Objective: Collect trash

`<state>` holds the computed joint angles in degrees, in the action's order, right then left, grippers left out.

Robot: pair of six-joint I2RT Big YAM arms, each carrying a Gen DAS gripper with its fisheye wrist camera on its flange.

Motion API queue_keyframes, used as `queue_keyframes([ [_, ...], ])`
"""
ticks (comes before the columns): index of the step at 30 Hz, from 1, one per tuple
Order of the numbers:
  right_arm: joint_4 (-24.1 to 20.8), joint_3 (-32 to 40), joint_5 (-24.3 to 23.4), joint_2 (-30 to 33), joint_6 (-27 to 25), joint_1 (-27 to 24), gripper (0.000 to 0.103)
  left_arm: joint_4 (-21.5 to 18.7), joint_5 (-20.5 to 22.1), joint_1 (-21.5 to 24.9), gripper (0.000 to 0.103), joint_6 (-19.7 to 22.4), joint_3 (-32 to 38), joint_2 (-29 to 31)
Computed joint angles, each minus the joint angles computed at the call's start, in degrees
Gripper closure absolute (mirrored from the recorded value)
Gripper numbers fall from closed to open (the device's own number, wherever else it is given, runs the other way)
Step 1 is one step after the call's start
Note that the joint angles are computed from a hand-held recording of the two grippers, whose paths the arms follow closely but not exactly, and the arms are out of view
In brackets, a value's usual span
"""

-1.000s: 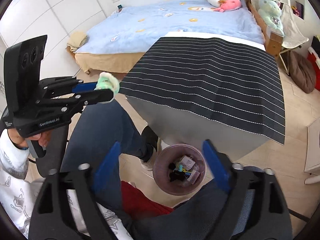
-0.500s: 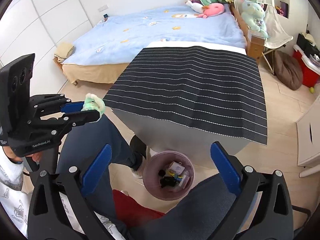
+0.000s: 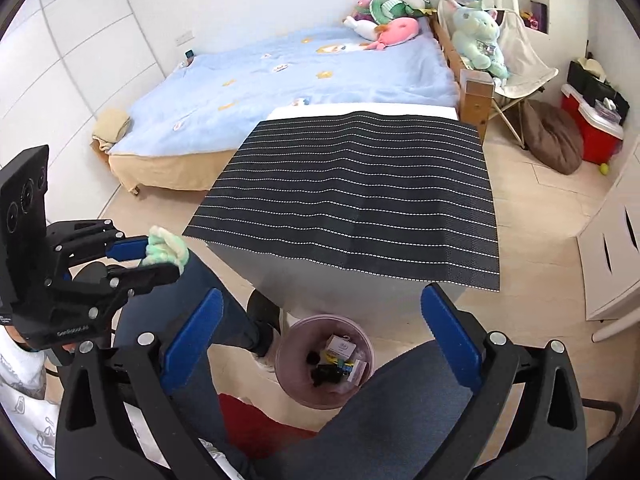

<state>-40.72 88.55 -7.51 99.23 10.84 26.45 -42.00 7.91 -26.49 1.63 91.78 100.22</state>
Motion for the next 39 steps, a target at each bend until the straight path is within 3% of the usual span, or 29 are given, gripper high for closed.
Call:
queue_keyframes([
  [3, 0.17, 0.00, 0.04, 0.03, 0.17, -0.14, 0.005, 0.92, 0.26, 0.19, 0.023, -1.21, -0.40, -0.03],
  [9, 0.17, -0.16, -0.34, 0.08, 0.50, -0.19, 0.005, 1.91, -0.82, 0.66, 0.009, -3.39, -0.80, 0.28],
  [16, -0.71, 0.63, 0.33, 0.52, 0.29, 0.32, 0.003, 1.96, -3.74, 1.07, 0.008, -5.29, -0.41, 0.94],
  [26, -0.94, 5.05, 4.10, 2.62, -0.64, 0.69, 0.003, 2.32, -3.67, 2.63, 0.008, -6.77, 2.52, 2.44],
  [39, -2.84, 18.95, 5.45, 9.76, -4.05, 0.03, 0.003, 3.26, -4.80, 4.48, 0.006, -6.53, 11.19, 7.13],
])
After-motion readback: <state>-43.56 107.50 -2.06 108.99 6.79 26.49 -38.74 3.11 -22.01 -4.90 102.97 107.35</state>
